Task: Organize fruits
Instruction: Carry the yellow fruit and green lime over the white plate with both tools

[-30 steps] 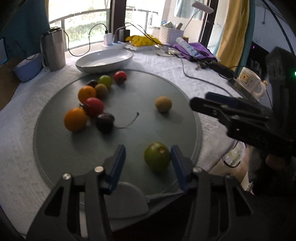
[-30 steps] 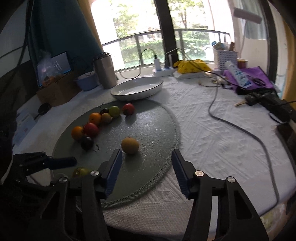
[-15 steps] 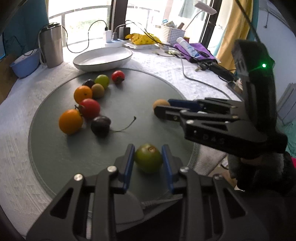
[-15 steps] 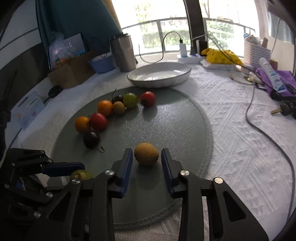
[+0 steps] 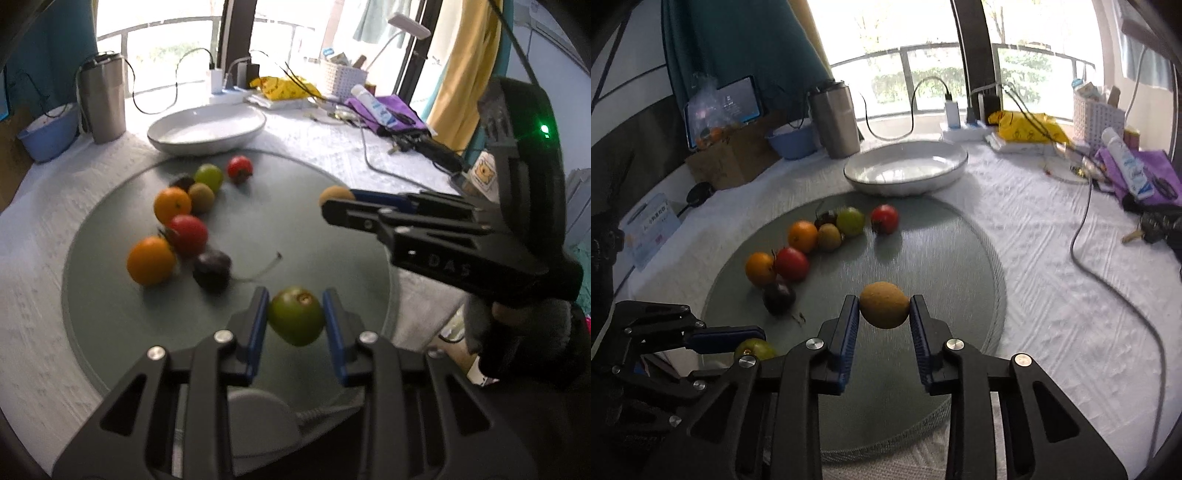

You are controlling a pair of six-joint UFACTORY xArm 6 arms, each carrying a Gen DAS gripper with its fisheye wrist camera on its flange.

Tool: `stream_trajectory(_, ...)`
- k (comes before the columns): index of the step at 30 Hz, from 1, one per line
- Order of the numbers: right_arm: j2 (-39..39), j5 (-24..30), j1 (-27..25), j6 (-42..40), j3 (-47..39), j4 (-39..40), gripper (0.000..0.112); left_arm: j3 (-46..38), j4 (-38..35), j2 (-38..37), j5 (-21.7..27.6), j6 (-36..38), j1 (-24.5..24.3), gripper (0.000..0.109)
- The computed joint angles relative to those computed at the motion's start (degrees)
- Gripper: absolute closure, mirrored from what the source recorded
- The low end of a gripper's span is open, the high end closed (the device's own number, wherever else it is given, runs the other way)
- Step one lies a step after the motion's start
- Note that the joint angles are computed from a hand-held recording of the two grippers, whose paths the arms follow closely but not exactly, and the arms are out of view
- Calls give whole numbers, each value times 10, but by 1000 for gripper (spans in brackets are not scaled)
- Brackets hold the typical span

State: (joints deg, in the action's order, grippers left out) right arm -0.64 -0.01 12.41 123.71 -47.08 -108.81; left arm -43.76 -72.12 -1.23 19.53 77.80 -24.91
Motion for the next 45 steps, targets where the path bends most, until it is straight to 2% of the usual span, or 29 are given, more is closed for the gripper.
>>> stream_trajectory(10,9,17,-14,-160,-38,129,82,-85,-55,43,17,45,42,77)
stream_trajectory(25,105,35,-43,-390,-144,330,82,-283,-93,188,62,68,101,77)
stream_trajectory(30,144,35,-50,-445,-182,386,82,-361,-52,248,69,22,106,77)
stream_trajectory(34,179,34,-53,-532,-209,475,82,-422,-8,294,69,-32,103,77)
stream_trajectory(42,267,46,-39,-811,-282,763,82,-565,140,405,100,-192,99,77)
stream_trajectory(45,299,58,-34,-888,-319,843,82,-621,194,445,124,-257,100,77)
